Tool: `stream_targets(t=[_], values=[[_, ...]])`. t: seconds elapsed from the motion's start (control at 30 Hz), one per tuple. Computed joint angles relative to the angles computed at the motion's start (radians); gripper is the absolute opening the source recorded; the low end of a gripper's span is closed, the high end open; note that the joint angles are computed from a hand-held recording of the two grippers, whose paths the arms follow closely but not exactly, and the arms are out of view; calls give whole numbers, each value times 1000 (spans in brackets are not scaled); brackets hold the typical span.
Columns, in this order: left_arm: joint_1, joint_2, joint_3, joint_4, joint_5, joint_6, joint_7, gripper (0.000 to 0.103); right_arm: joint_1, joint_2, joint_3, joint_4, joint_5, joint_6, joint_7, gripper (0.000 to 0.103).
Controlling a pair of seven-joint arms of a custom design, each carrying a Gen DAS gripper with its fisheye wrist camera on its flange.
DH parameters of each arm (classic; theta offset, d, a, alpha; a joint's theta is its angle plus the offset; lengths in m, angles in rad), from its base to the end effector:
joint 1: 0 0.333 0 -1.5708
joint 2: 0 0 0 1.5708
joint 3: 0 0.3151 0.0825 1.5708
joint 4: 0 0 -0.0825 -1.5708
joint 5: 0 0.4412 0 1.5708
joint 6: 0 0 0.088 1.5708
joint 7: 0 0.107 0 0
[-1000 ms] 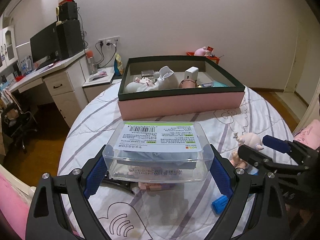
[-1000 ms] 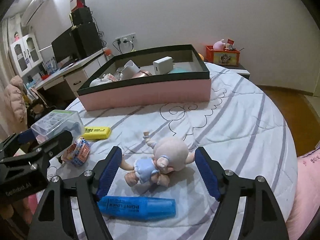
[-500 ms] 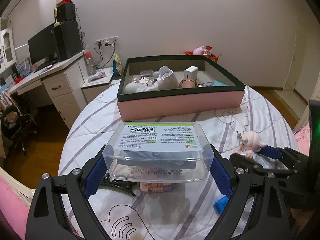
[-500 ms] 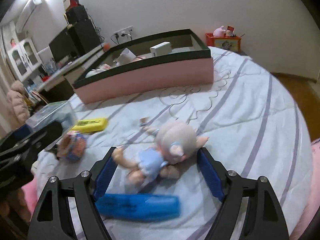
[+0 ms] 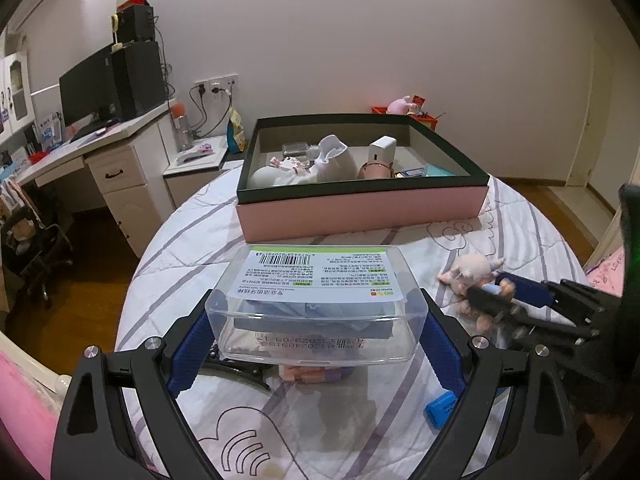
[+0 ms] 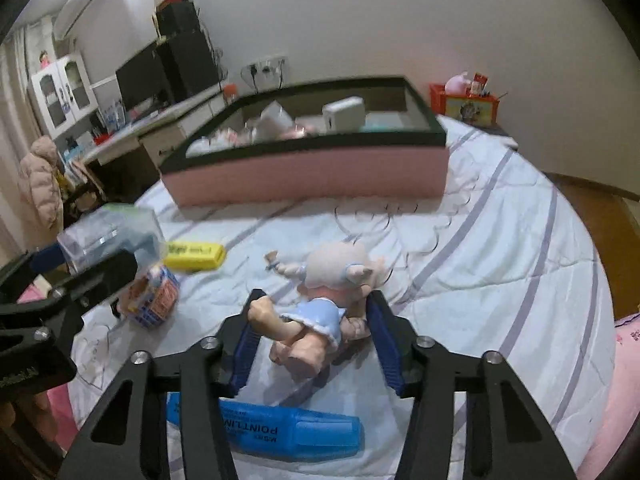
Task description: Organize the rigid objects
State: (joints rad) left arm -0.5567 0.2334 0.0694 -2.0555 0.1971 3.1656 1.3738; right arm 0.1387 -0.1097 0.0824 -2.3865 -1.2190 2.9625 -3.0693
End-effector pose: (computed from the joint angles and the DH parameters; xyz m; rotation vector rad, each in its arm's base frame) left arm 0.5889 -0.3346 0.3903 -1.2767 2.1497 -0.9975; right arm 0.5168 0.1812 0.3702 -1.4596 1.9311 -0.6485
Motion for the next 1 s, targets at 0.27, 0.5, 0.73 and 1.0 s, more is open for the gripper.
stream_targets(t=[0.27,0.5,0.73,1.0], values=[[27,-15,-29,-16,-14,3,13,93,21,17,-16,8,158,-29,-173,33],[23,-19,-23,-19,-6,5,8,93,19,51,-26,25,264,-15,-282,48],[0,-13,5,-13,15,-4,-20,93,32,95,-42,62,373,-19,-415,45],[-101,-27,122,-22,114,20,-136,93,8,25,-27,39,28,20,-78,42]])
